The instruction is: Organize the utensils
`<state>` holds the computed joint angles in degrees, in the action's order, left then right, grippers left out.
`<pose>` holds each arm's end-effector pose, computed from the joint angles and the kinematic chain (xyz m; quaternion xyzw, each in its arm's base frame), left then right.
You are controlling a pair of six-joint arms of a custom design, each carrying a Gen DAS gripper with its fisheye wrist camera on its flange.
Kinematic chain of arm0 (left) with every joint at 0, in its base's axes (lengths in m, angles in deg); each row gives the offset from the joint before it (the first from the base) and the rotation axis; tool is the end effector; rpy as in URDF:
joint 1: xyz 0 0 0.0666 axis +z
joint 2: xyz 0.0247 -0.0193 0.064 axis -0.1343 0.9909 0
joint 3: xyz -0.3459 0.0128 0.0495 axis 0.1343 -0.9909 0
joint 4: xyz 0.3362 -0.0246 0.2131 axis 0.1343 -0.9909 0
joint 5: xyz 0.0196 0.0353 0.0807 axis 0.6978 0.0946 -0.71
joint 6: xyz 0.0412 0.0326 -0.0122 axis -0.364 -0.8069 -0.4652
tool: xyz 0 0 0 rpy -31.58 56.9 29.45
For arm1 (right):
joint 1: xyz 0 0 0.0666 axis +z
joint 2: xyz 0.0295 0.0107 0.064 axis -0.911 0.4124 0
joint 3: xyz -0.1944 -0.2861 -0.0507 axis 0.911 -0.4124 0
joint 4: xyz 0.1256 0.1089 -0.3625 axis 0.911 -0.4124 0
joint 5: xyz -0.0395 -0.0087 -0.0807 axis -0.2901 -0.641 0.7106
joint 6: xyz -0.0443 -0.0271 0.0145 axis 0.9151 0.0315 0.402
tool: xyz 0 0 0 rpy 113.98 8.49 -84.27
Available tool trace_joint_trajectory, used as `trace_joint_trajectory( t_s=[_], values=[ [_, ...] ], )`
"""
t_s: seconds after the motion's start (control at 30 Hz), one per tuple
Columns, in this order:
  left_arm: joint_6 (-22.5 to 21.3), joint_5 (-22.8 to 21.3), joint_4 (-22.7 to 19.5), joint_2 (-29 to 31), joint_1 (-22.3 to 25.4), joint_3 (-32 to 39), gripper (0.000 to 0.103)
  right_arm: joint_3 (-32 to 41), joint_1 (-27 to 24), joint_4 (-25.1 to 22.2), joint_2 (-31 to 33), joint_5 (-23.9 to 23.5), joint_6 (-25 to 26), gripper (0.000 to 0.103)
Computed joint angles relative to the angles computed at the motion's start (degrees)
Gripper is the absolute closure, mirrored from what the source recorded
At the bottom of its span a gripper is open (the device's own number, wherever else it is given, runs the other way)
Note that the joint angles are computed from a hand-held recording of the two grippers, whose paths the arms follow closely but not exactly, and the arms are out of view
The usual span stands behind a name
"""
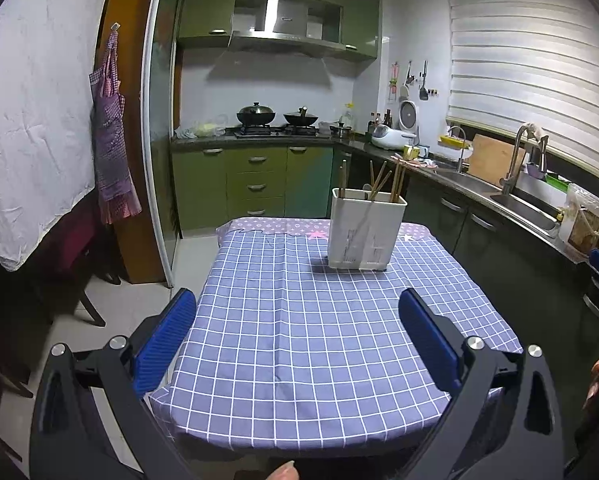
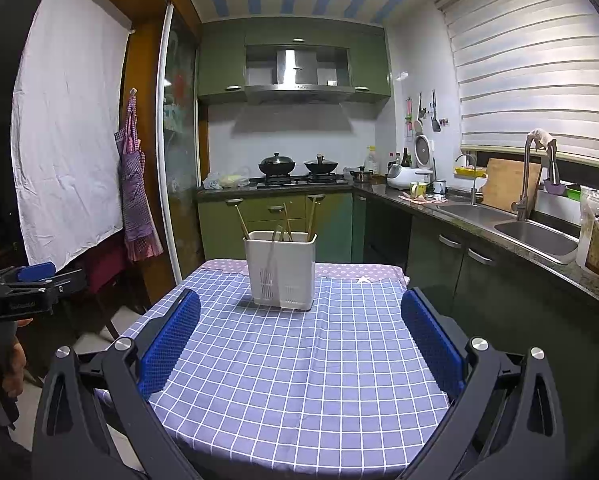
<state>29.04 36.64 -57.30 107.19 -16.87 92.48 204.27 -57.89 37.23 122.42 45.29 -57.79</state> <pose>0.6327 -0.0949 0.5141 -0.0698 0.8480 -0.0036 0.5254 0.6400 0.0928 0.5129 -0.1219 0.7891 0.0966 0.5943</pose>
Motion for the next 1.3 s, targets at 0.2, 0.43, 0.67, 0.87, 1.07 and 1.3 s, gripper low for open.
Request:
trace_joint_trajectory(
  t_s=[0.2, 0.43, 0.67, 0.87, 1.07, 1.3],
  values=[
    [-0.4, 0.1, 1.0, -0.5, -0.1, -0.9, 0.007, 0.1, -0.1, 0.0, 0.1, -0.2, 0.0, 0.004],
    [-1.3, -1.1, 1.6, -0.7, -0.7, -1.4, 0.007, 0.3, -0.2, 0.0, 0.3, -0.4, 0.0, 0.004],
    [-1.2, -1.2, 1.7, -0.8, -0.7, -1.8, 0.007, 0.4, -0.3, -0.3, 0.4, -0.6, 0.1, 0.004],
    [-1.0, -1.4, 1.6, -0.7, -0.6, -2.0, 0.007, 1.1, -0.3, -0.9, 0.9, -0.8, 0.4, 0.004],
    [-1.1, -1.8, 2.1, -1.0, -0.7, -2.7, 0.007, 0.8, -0.2, -0.7, 0.7, -0.7, 0.4, 0.004],
    [-0.5, -1.8, 1.1, -0.6, -0.5, -1.7, 0.007, 0.7, -0.2, -0.6, 0.7, -0.7, 0.3, 0.004]
  ],
)
